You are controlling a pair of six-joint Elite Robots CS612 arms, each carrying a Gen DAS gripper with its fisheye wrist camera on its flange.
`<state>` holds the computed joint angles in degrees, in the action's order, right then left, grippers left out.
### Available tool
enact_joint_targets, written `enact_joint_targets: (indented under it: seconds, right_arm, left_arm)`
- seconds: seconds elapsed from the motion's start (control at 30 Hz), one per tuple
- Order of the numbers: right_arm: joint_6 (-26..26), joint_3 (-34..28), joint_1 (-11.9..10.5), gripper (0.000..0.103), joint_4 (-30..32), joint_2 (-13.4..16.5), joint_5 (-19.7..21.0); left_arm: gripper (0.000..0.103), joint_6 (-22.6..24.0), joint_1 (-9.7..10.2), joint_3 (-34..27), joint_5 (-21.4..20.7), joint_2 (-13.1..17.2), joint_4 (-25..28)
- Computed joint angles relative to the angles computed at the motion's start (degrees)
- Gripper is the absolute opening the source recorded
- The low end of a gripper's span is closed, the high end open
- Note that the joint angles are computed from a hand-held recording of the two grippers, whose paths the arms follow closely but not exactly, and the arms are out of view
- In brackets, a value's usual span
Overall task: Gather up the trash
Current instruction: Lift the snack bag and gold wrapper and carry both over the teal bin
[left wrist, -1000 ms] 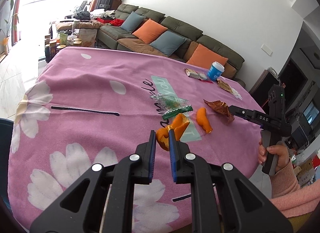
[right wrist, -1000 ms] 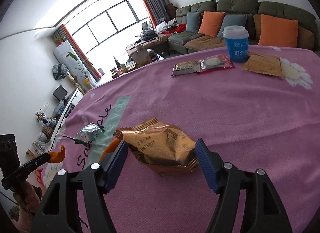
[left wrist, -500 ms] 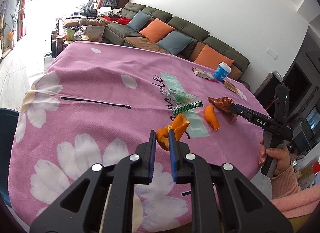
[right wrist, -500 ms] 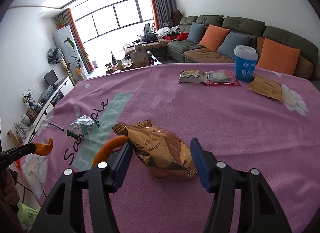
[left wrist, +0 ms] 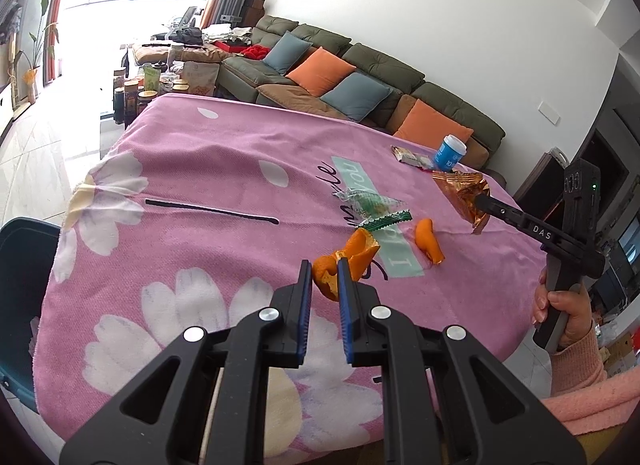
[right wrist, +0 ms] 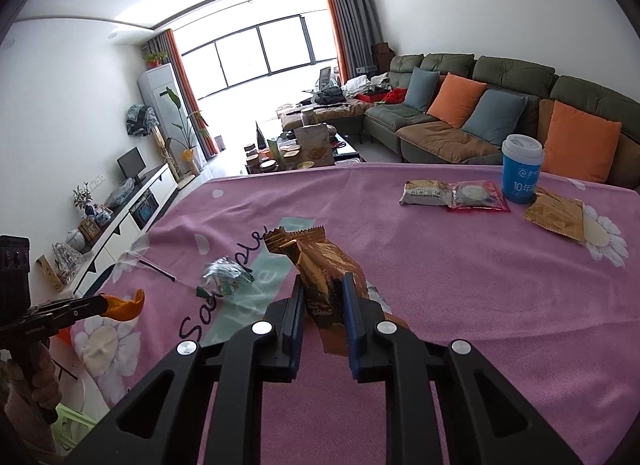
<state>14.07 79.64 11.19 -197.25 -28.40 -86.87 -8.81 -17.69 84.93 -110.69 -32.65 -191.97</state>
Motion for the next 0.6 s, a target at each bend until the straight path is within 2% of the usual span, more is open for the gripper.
enact_joint_targets:
  seconds: [0.23,0.6]
  right_arm:
    - [-0.31,-1.58,0.47,0.016,-2.12,0.35,9.04]
    - [-3.58,-8.65,2.84,0.016,2.96,3.21,19.31]
  left_arm:
    - [0.013,-0.32,0.27,1.73,2.05,-0.96,-2.49]
    - [0.013,-1.85,1.18,4.55,5.03,-2.47,-5.49]
